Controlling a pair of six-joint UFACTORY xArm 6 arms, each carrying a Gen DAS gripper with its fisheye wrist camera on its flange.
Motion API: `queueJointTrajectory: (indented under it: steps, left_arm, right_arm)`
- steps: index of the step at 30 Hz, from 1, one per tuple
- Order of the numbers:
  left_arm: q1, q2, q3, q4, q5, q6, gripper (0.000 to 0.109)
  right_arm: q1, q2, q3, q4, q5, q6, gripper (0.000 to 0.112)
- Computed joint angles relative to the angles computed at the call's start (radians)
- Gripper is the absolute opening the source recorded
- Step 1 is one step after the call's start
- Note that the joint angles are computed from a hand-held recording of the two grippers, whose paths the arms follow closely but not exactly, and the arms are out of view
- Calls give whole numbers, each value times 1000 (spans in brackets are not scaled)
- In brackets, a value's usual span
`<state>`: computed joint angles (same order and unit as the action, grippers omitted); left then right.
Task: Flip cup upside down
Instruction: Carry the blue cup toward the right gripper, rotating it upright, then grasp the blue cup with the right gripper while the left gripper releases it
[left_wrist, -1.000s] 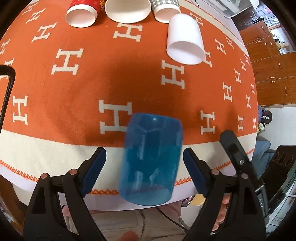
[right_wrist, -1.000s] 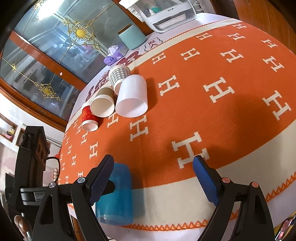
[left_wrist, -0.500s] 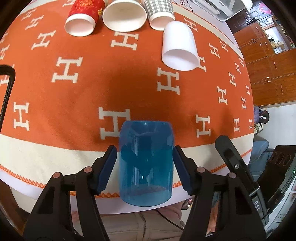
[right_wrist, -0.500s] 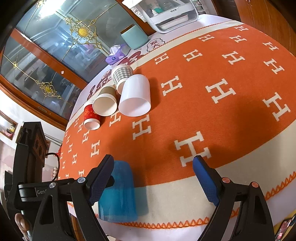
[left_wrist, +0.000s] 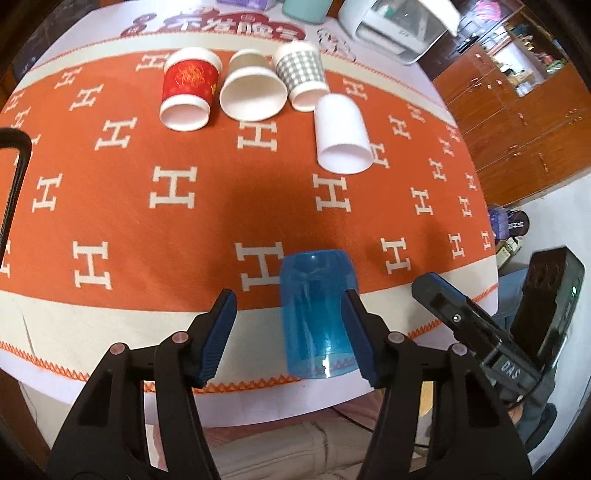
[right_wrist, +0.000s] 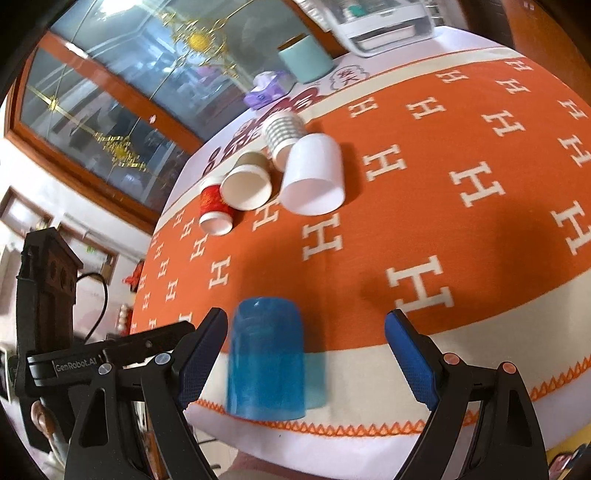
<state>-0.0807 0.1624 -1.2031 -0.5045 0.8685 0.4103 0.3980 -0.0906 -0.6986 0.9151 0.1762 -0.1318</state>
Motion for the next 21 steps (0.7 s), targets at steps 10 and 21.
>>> queueJointTrajectory:
  steps: [10,21]
  left_arm:
    - [0,-85,170,-51,-233,228,56]
    - [44,7,153,-132,-232,277,56]
  right_arm:
    - [-66,92,-126,117,299,-157,89]
    - [-76,224,-249,149,432,-236,78]
